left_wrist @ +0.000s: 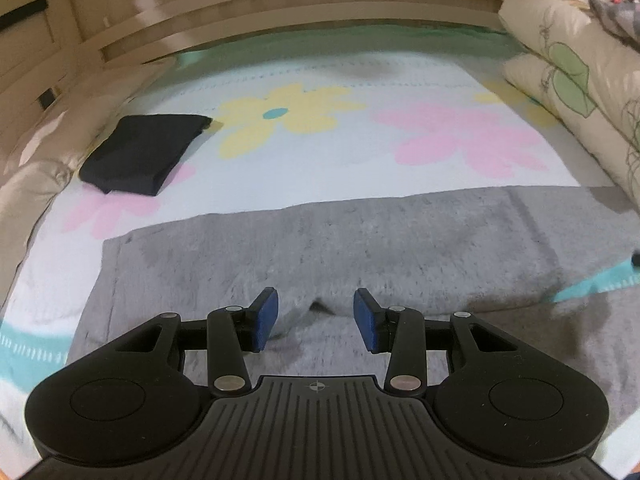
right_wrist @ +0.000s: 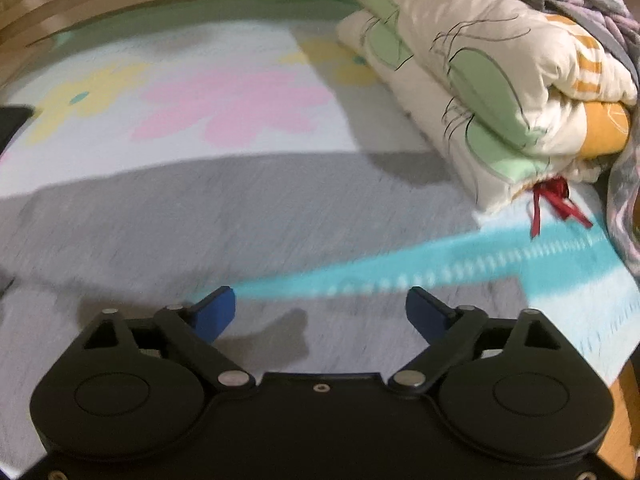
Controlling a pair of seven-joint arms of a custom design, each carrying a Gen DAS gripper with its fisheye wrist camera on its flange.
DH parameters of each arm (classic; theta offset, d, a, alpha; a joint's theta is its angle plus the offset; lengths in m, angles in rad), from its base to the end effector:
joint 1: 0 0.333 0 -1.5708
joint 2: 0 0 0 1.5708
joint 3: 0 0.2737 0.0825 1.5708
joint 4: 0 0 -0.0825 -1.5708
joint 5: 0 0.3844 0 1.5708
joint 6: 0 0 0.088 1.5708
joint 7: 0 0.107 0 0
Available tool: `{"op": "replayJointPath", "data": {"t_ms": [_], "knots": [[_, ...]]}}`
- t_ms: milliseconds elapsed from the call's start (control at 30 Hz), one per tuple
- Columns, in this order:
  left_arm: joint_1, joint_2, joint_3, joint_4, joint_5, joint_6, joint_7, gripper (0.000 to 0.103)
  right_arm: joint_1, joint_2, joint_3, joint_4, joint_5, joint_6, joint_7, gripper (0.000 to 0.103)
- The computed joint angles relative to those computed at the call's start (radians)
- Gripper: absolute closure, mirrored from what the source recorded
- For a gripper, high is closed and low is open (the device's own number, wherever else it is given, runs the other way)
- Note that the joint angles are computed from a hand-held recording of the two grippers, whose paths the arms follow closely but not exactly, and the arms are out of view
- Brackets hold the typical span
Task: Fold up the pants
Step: 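Reach the right gripper to the grey pants leg hem and close it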
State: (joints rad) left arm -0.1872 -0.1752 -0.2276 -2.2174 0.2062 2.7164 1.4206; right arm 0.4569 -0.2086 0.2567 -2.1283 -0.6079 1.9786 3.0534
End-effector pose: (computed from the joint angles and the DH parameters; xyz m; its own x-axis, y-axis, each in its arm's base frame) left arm 0.4982 -0.2319 0.4836 -0.3752 -0.9180 -0.1287 -0.6903 0.3694 -0.6221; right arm 0.4080 0.3114 0.4713 -0.5321 -0.8432 0.0771 -0.7156 0.3991 -0.5733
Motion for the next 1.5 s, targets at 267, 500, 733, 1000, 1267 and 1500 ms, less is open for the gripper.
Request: {"op": "replayJointPath", "data": {"t_ms": [267, 500, 733, 1000, 1267, 1500], "knots": [[-0.007, 0.067, 0.008, 0.050, -0.026, -0.054, 0.007, 0.062, -0.115, 0.027, -0.097, -0.042, 0.058, 0.167, 0.025, 0.033], [-0.004, 0.082, 0.005, 0.048, 0.023, -0.048, -0.024, 0.062, -0.185, 0.216, -0.163, 0.104, 0.065, 0.218, 0.086, 0.032], [-0.002, 0.098, 0.005, 0.047, 0.073, -0.037, -0.035, 0.062, -0.183, 0.372, -0.237, 0.231, 0.083, 0.268, 0.193, 0.028], [-0.002, 0.111, 0.010, 0.057, 0.088, -0.047, -0.057, 0.062, -0.144, 0.425, -0.253, 0.281, 0.111, 0.166, 0.213, 0.050], [-0.006, 0.121, 0.013, 0.069, 0.050, -0.041, -0.038, 0.062, -0.157, 0.211, -0.215, 0.030, 0.149, 0.305, 0.191, 0.097], [-0.010, 0.237, 0.021, 0.244, -0.110, -0.145, 0.028, 0.062, -0.169, 0.051, -0.150, -0.139, 0.221, 0.338, 0.163, 0.098]]}}
